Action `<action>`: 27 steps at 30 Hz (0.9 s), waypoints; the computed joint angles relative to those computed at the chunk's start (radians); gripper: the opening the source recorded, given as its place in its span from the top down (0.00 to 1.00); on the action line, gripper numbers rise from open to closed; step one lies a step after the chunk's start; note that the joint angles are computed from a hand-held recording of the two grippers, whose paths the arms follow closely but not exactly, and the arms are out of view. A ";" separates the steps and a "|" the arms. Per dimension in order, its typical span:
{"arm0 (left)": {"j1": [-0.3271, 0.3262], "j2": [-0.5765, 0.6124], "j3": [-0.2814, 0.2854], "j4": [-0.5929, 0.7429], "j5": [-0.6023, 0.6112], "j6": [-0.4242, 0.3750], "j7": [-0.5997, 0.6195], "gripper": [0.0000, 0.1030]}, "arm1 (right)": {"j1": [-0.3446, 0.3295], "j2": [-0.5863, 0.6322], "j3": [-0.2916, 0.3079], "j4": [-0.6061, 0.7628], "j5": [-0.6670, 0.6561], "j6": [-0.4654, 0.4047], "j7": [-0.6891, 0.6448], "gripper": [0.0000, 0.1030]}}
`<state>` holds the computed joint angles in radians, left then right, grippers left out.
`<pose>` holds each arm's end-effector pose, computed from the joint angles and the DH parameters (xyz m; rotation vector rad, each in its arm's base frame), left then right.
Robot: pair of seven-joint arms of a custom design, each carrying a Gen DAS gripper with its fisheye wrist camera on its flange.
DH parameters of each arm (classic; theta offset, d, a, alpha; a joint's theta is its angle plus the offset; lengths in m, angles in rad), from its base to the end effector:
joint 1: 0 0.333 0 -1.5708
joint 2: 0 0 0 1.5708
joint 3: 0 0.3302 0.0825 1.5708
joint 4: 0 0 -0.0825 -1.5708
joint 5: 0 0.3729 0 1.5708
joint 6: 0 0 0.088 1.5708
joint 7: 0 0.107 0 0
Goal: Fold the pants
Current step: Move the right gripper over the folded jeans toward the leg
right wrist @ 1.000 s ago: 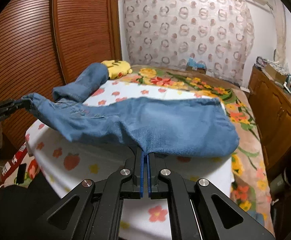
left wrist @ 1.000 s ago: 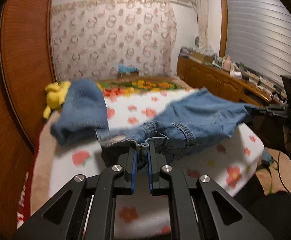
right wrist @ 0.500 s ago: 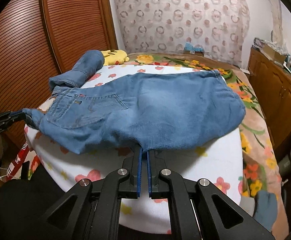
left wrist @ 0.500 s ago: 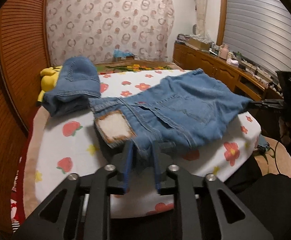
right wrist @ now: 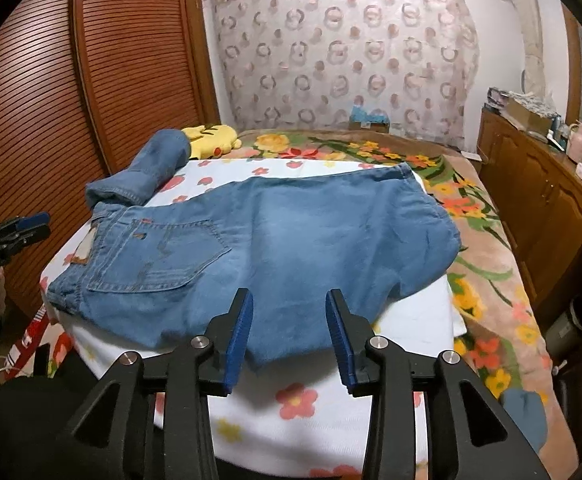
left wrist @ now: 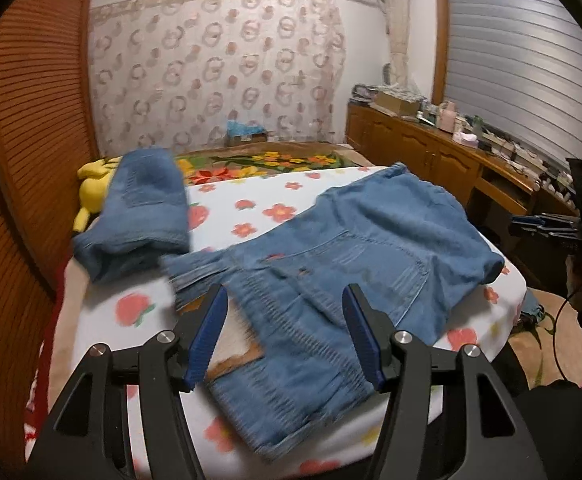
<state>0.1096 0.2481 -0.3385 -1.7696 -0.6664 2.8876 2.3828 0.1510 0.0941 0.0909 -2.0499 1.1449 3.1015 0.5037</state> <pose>0.6590 -0.0926 0.5384 -1.3267 2.0421 -1.1004 0.5843 0.0641 0.4898 -1.7172 1.4344 -0.6596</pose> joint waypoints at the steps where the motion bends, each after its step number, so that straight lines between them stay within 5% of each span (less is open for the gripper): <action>1: -0.005 0.015 -0.005 0.019 0.003 -0.007 0.003 0.41 | -0.001 0.012 0.001 0.010 0.009 0.008 -0.003 0.57; 5: -0.030 0.086 -0.023 0.101 0.050 -0.040 -0.027 0.41 | -0.027 0.076 0.020 0.068 0.065 0.035 -0.022 0.52; 10: -0.054 0.148 -0.030 0.155 0.144 -0.062 -0.098 0.41 | -0.025 0.160 -0.031 0.125 -0.120 0.045 0.206 0.52; 17: -0.065 0.203 -0.037 0.192 0.249 -0.081 -0.199 0.41 | 0.020 0.276 -0.155 0.240 -0.366 -0.001 0.522 0.52; 21: -0.062 0.224 -0.039 0.205 0.293 -0.087 -0.248 0.41 | 0.110 0.352 -0.292 0.324 -0.529 -0.046 0.737 0.52; 27: -0.049 0.246 -0.047 0.213 0.337 -0.086 -0.299 0.41 | 0.115 0.414 -0.337 0.422 -0.645 -0.126 0.912 0.52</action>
